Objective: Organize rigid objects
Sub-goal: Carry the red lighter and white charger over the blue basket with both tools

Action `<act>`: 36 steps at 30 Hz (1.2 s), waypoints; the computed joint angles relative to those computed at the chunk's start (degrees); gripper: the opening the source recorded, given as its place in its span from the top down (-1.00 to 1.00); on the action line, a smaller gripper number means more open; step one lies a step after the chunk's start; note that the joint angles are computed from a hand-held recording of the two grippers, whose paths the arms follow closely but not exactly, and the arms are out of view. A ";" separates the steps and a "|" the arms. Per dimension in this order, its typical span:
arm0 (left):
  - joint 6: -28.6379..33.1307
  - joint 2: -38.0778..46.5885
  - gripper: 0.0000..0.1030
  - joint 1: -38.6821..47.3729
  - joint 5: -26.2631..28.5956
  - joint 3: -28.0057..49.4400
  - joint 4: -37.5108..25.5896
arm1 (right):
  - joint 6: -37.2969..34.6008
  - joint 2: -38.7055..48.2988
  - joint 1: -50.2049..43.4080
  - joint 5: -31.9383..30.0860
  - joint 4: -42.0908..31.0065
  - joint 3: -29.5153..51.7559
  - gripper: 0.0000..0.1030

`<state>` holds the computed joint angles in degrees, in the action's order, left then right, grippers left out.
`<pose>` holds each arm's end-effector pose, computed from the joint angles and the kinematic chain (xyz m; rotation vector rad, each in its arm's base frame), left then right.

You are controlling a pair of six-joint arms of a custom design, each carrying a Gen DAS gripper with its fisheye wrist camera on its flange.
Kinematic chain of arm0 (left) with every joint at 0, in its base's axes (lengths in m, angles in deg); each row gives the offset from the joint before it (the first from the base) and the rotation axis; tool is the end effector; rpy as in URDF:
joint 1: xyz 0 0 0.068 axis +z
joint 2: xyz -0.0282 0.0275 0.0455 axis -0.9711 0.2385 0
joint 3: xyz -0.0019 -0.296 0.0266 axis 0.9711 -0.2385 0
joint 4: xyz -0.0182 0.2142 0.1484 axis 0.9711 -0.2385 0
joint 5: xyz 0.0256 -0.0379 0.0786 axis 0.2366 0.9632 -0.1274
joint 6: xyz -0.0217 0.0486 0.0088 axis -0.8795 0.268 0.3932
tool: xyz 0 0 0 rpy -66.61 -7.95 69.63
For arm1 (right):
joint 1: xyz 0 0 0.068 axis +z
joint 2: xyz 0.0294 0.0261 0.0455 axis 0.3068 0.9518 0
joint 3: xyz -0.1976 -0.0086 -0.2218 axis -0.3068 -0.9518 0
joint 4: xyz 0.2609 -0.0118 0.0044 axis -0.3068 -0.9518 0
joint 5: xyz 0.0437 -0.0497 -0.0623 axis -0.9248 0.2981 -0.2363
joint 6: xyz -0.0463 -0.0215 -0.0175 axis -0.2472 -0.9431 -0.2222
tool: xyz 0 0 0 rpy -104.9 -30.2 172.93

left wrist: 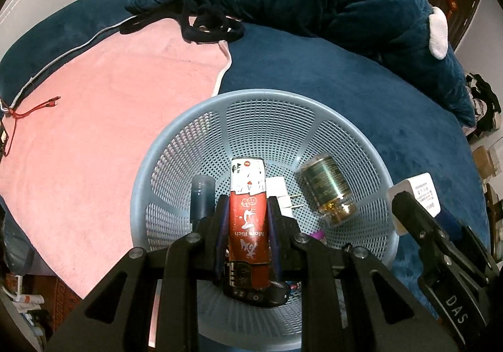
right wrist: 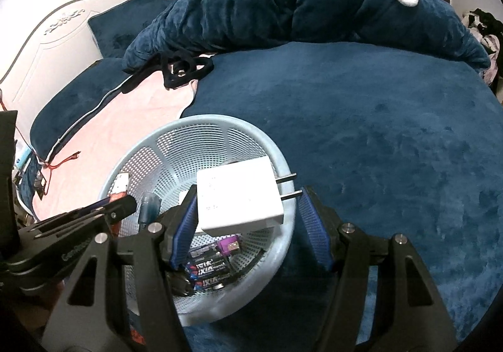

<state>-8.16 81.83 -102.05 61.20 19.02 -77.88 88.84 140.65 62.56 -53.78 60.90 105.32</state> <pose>0.2610 -0.1226 0.1960 -0.0111 2.5900 -0.2061 0.2219 0.1999 0.1778 0.1525 2.3732 0.2440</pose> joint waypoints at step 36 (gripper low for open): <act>0.34 4.58 0.57 1.97 3.10 2.09 2.37 | -3.84 4.52 -1.14 -5.86 6.14 1.69 -0.24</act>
<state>-7.82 86.41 -100.08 64.30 21.11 -75.51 85.01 145.17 61.42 -59.64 67.04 107.02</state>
